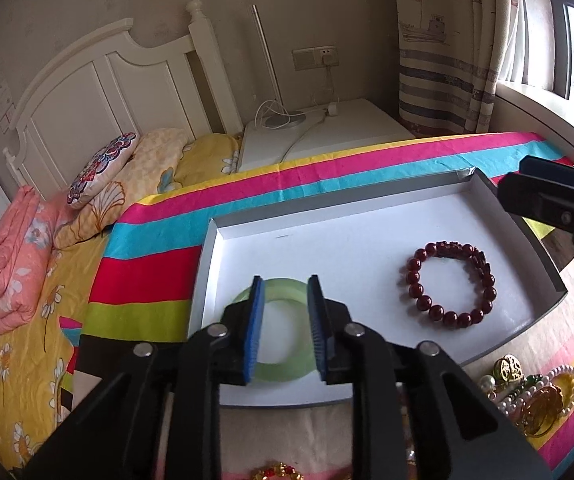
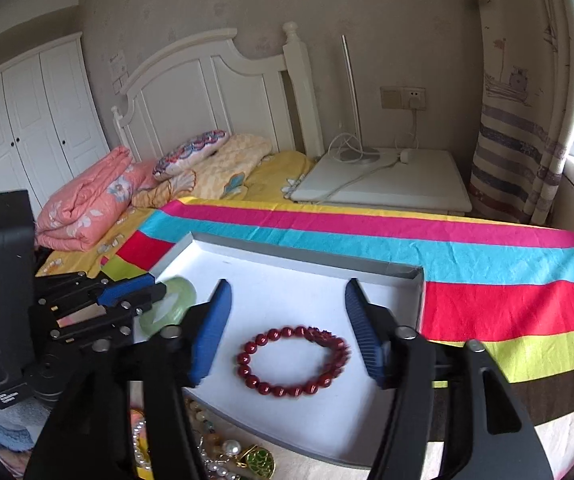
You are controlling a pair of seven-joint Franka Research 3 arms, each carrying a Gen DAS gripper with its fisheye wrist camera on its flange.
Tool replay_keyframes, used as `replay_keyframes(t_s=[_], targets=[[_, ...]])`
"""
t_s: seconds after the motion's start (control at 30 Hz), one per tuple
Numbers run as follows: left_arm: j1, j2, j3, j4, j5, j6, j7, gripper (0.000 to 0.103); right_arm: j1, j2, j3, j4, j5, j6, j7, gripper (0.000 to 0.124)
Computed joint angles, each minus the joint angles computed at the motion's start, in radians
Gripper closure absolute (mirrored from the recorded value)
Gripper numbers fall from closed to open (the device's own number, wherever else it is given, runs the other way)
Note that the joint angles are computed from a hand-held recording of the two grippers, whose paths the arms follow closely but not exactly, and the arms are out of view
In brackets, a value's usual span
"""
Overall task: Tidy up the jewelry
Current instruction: 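Open both grippers to drop the bangle and bead bracelet into the box, then grasp the red string bracelet with gold beads with the left gripper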
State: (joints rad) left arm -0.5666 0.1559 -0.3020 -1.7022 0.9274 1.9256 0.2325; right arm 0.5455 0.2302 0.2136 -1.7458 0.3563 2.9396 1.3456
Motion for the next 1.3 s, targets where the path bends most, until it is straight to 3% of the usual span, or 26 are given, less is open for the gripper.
replay_keyframes(t_s=[0.2, 0.33, 0.53, 0.73, 0.83, 0.93, 1.07, 1.13, 1.3], targets=[[0.015, -0.118, -0.019, -0.133, -0.011, 0.023, -0.108, 0.030, -0.004, -0.090, 0.001, -0.105, 0.012, 0.025, -0.010, 0.066], [0.040, -0.251, -0.053, -0.275, -0.044, 0.056, -0.226, 0.017, -0.010, -0.178, 0.008, -0.219, 0.063, 0.059, -0.046, 0.065], [0.071, -0.454, -0.111, -0.489, -0.139, 0.120, -0.387, 0.015, 0.005, -0.297, -0.002, -0.405, 0.078, 0.109, -0.025, 0.064], [0.071, -0.569, -0.164, -0.627, -0.214, 0.214, -0.468, 0.014, 0.060, -0.369, -0.037, -0.513, 0.206, 0.106, -0.091, 0.063], [0.065, -0.528, -0.188, -0.601, -0.224, 0.203, -0.389, 0.014, 0.066, -0.401, -0.030, -0.560, 0.208, 0.113, -0.082, 0.062], [0.058, -0.463, -0.194, -0.552, -0.212, 0.192, -0.303, 0.015, 0.147, -0.423, -0.087, -0.581, 0.315, 0.162, -0.174, 0.061], [0.052, -0.397, -0.190, -0.502, -0.178, 0.193, -0.258, 0.016, 0.140, -0.427, -0.083, -0.589, 0.331, 0.174, -0.160, 0.061], [0.048, -0.358, -0.183, -0.467, -0.173, 0.170, -0.224, 0.026, 0.159, -0.427, -0.097, -0.587, 0.352, 0.173, -0.184, 0.061], [0.039, -0.305, -0.150, -0.429, -0.177, 0.156, -0.148, 0.038, 0.180, -0.424, -0.116, -0.577, 0.413, 0.163, -0.234, 0.061]])
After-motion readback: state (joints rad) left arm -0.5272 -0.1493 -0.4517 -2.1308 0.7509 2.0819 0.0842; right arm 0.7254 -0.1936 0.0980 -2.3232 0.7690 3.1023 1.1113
